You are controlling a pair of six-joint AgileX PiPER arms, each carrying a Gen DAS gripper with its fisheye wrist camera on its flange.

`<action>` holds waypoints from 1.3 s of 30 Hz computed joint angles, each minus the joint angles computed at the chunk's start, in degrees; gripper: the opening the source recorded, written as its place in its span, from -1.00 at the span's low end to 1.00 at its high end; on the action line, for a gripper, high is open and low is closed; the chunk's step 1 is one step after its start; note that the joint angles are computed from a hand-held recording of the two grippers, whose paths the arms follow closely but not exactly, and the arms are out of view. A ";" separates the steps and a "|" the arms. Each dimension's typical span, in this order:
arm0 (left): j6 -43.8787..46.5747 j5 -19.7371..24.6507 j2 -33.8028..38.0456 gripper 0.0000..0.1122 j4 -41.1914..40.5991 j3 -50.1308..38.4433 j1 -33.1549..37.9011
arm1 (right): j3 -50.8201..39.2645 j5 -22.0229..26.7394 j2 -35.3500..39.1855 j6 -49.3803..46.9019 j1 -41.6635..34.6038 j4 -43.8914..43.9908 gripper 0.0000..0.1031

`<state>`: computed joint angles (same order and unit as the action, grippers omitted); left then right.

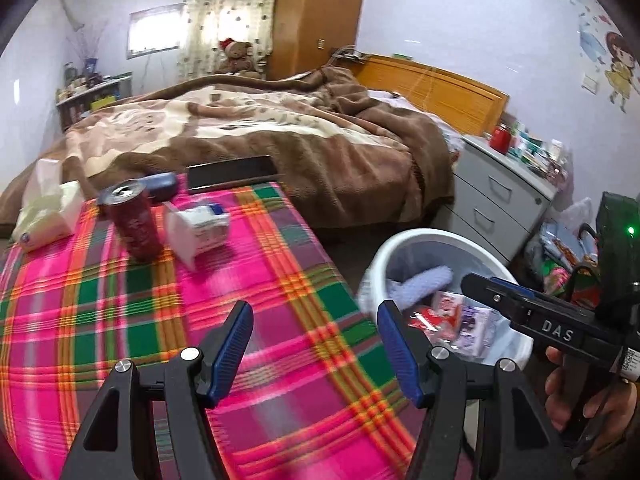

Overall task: Collect trash
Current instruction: 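Move both open tools back over the table toward the can and yogurt cup, then grasp the red milk-drink can with left tool while right tool grasps the white yogurt cup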

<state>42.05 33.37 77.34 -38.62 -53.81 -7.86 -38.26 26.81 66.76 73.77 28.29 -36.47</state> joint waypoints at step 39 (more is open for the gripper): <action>11.92 7.33 28.18 0.24 -6.90 -27.44 23.20 | -34.81 3.27 36.89 -1.16 9.78 -5.26 0.12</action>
<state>53.97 40.70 105.52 -45.52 -81.25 15.33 -73.07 30.08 103.65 72.62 38.08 -41.73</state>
